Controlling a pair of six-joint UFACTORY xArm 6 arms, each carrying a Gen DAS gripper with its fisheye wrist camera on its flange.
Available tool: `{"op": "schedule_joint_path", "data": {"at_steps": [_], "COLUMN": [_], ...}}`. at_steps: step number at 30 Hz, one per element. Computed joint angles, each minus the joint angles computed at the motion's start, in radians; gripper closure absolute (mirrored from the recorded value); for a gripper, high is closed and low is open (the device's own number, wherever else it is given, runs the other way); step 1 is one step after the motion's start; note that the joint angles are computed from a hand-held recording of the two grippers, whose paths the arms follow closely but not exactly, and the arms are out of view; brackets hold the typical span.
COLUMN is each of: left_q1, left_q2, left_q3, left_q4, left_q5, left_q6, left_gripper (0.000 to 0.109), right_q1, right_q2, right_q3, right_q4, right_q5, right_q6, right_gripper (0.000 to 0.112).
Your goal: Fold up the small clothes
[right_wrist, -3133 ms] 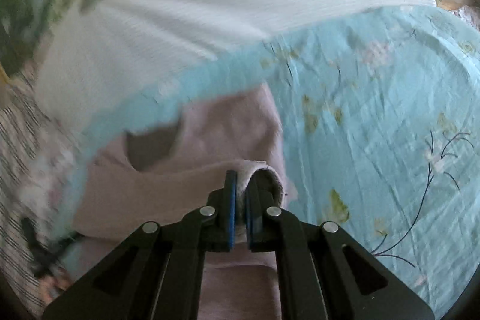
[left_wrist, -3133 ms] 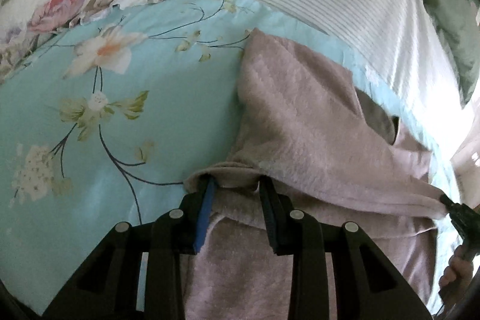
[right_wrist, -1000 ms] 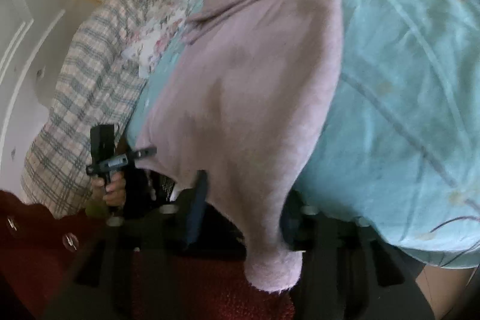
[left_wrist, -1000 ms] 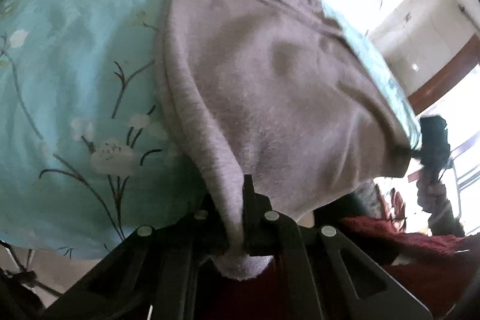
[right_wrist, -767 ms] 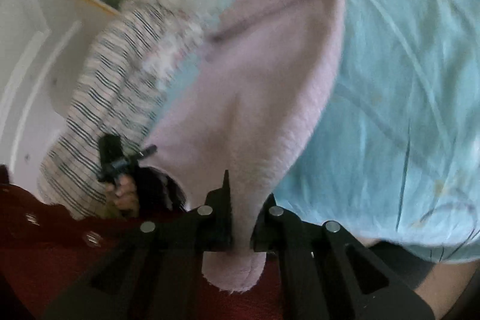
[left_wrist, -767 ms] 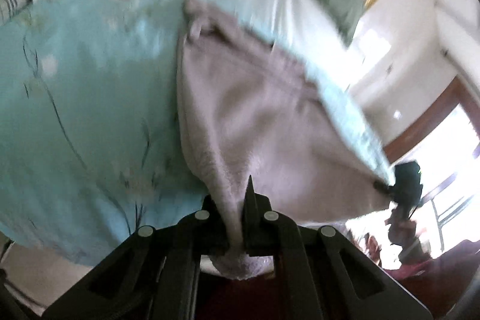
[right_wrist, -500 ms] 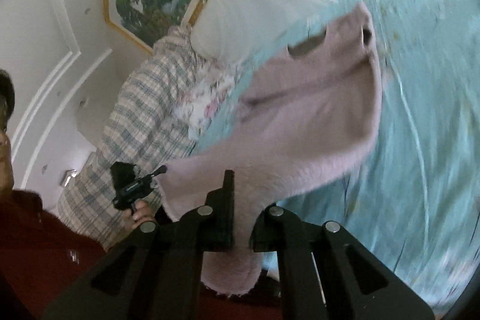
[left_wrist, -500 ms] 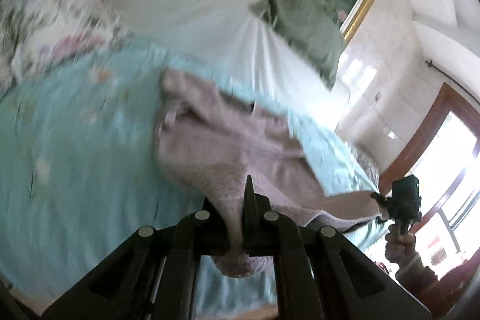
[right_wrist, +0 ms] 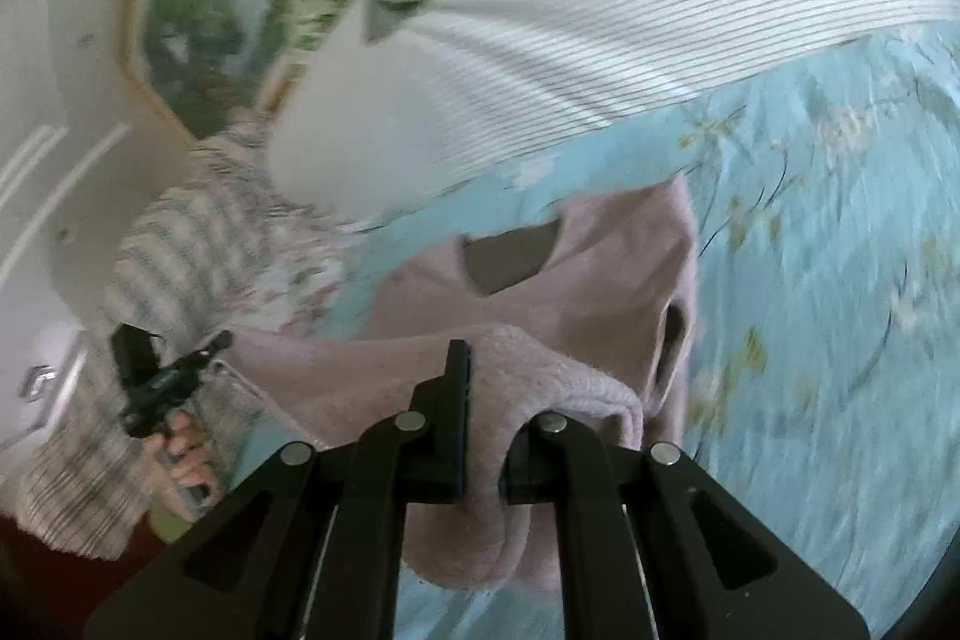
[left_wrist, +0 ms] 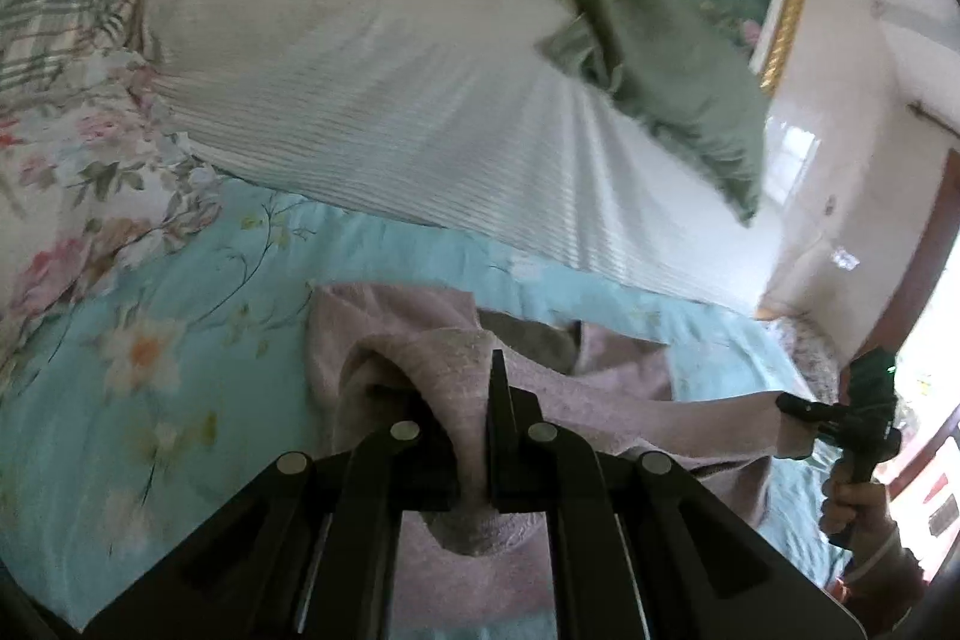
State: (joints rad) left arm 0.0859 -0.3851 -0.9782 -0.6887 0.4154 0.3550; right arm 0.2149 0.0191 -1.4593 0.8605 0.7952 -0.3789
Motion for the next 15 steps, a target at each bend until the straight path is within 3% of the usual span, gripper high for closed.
{"op": "schedule_joint_path", "data": {"at_steps": [5, 11, 14, 15], "left_q1": [-0.003, 0.008, 0.029, 0.036], "left_q2": [0.279, 0.537, 0.613, 0.624], "left_q3": [-0.218, -0.399, -0.44, -0.444], "left_q4": [0.036, 0.227, 0.24, 0.216], "left_q5": [0.017, 0.042, 0.087, 0.097], "left_q6": [-0.047, -0.208, -0.236, -0.226], "left_gripper": [0.104, 0.102, 0.099, 0.099], "right_q1": [0.001, 0.001, -0.001, -0.005], "right_q2": [0.22, 0.464, 0.536, 0.541], "right_q3": [-0.224, -0.467, -0.529, -0.529], "right_q4": [-0.107, -0.284, -0.317, -0.302], "right_q5": [-0.008, 0.068, 0.12, 0.125], "right_q6": [0.137, 0.318, 0.367, 0.364], "right_gripper": [0.104, 0.103, 0.099, 0.092]}}
